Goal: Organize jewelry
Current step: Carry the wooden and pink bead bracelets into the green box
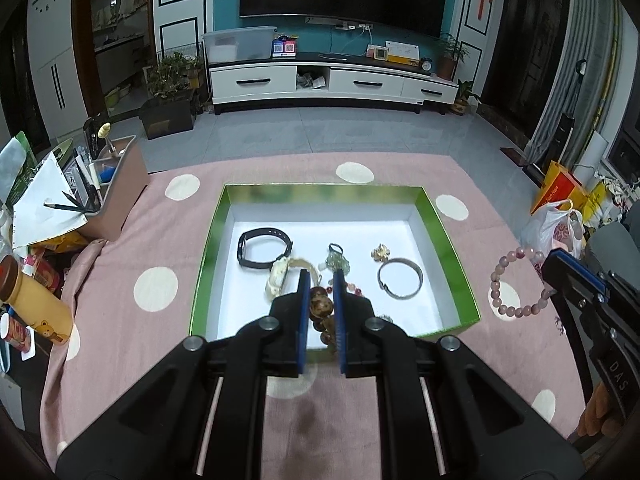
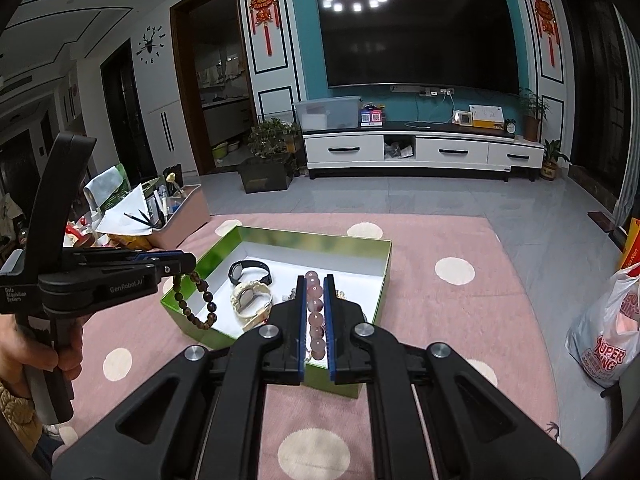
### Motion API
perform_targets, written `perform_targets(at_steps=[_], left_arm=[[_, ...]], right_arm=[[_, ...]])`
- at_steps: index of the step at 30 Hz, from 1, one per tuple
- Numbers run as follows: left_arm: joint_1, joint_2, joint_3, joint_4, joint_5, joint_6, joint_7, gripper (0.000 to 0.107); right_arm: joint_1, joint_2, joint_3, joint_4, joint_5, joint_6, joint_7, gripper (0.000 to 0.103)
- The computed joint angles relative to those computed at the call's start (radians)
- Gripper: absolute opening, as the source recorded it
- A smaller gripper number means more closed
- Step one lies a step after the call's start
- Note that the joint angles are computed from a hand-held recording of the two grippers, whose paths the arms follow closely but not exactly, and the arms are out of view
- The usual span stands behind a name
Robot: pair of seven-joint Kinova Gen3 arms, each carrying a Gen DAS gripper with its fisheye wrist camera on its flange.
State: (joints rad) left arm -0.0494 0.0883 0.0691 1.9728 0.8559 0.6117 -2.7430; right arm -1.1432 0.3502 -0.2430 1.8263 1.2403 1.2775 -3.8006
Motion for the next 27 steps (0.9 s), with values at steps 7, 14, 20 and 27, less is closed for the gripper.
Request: perform_targets(at_steps=[7, 14, 20, 27], left_arm=[[0.019, 0.068, 0.02, -0.086, -0.09, -0.019, 0.143, 0.011], [0.024, 0.117, 0.056, -0.141, -0.185, -0.047, 0.252, 0.011], [0.031, 0.158, 0.093, -0.177, -0.229, -0.064, 0.294, 0.011], [0.062, 0.221, 0.113, -0.239, -0.304, -0.072, 0.385, 0.011]], right_arm=[[0.049, -0.009, 0.011, 0.008, 0.017, -0.062, 0.018, 0.007], [0.095, -0.007, 0.025, 0.002, 0.02, -0.135, 0.061, 0.007], [0.144, 0.005, 0.047, -0.016, 0.004, -0.218, 0.109, 0.007], [0.195, 0.031, 0.087, -0.042, -0.022, -0.316, 0.167, 0.007]])
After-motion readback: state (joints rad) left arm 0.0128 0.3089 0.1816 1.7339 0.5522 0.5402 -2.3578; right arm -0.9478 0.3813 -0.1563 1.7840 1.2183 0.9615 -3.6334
